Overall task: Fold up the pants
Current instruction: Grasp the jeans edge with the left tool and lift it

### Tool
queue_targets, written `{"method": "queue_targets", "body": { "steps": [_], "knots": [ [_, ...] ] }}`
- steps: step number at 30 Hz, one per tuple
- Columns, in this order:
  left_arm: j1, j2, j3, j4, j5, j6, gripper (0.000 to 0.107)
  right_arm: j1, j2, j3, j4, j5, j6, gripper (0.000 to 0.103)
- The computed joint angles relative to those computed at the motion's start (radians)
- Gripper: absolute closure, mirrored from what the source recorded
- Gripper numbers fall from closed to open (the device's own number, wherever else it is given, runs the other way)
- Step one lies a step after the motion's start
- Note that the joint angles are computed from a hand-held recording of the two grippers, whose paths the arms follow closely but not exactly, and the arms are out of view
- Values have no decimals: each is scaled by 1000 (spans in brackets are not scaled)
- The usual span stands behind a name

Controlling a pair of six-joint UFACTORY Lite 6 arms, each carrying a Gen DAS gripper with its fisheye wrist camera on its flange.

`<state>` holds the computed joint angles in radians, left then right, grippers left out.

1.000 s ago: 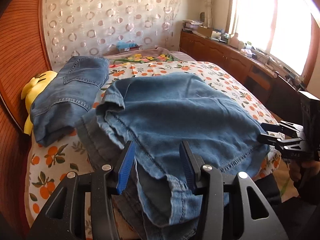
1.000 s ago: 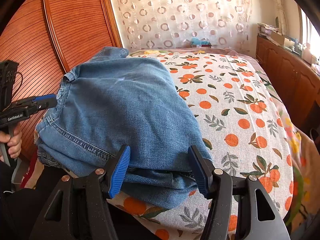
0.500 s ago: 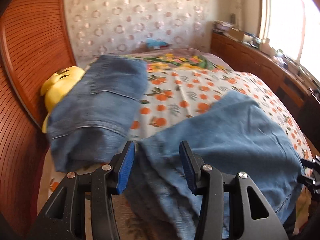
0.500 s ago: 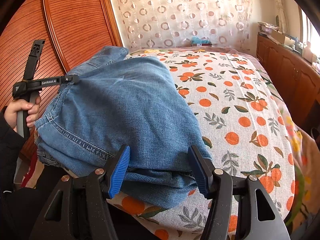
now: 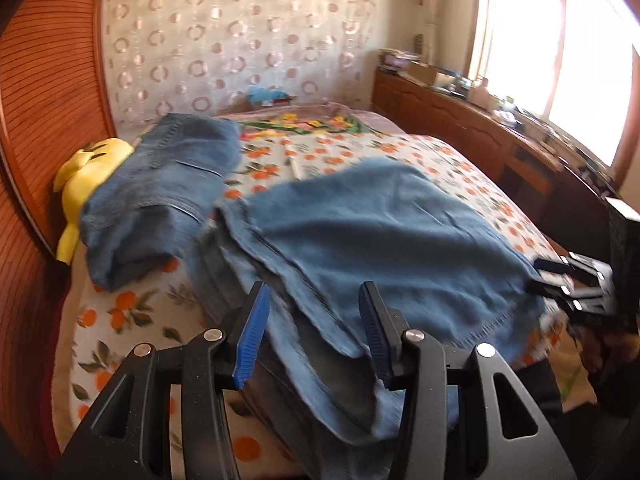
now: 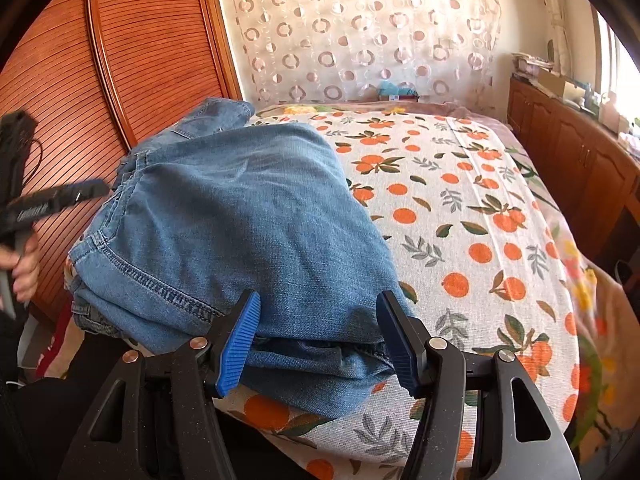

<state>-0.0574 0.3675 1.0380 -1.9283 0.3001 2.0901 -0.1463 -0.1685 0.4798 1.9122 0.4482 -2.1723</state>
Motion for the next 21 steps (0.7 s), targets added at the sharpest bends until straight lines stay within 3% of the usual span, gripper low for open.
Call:
{"method": "queue_targets", "body": {
  "steps": [7,9,11,13,16,21],
  "knots": [
    [-58,-29,-127,-113,-1,147,60,-20,-12,-10,-28,8,15,41],
    [-47,-11,-119,-82,12,107,66,-22,-9,-9,-35,11,21,41],
    [-32,-8,-121,-49,41,77,85,-25,-2,-3,-42,11,24,41],
    [-24,-29,-145,-12,87,51,96,-31,5,2,-47,15,27,41],
    [-16,-101,-209,-75,117,120,99,-45,13,6,-54,23,30,41],
    [37,-240,-308,14,166,41,99,-73,4,-4,-71,43,45,41]
  ]
}}
